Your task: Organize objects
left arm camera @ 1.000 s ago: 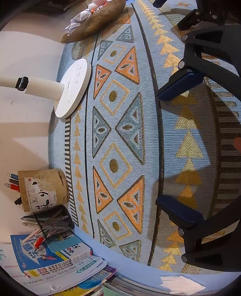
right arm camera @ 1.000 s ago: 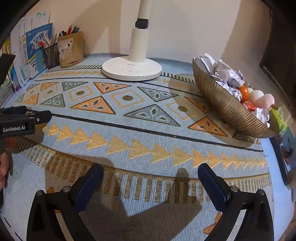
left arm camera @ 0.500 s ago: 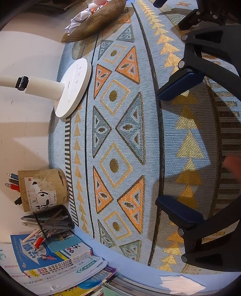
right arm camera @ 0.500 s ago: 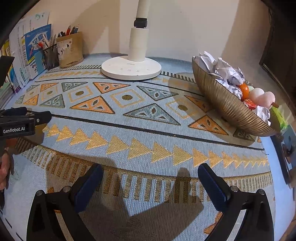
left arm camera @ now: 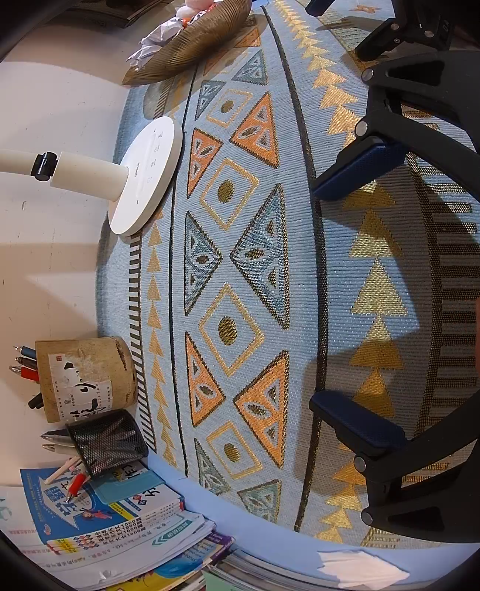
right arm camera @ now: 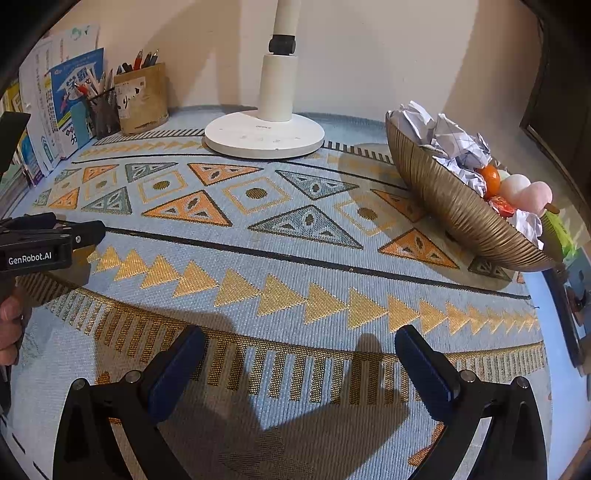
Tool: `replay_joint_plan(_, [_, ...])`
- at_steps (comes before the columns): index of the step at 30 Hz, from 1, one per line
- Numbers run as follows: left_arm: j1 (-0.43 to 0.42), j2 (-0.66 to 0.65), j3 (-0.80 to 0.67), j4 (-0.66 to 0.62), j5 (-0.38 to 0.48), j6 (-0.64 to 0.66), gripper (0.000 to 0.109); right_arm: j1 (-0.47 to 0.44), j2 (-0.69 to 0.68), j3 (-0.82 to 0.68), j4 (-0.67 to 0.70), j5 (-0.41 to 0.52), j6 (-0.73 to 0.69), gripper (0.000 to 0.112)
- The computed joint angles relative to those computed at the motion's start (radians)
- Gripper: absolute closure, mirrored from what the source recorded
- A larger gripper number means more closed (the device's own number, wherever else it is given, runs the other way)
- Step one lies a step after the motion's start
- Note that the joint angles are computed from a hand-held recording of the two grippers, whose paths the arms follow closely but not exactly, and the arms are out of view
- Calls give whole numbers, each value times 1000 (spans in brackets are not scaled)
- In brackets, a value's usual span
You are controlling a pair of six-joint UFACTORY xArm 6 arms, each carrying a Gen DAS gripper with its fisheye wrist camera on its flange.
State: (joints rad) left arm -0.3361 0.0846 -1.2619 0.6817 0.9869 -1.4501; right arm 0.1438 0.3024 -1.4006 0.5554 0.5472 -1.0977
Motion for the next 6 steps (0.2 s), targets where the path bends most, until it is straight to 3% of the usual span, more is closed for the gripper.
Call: replay_joint_plan(6, [0,0,2,1,-3,-1,6,-1,0,1,2,1,-3,9])
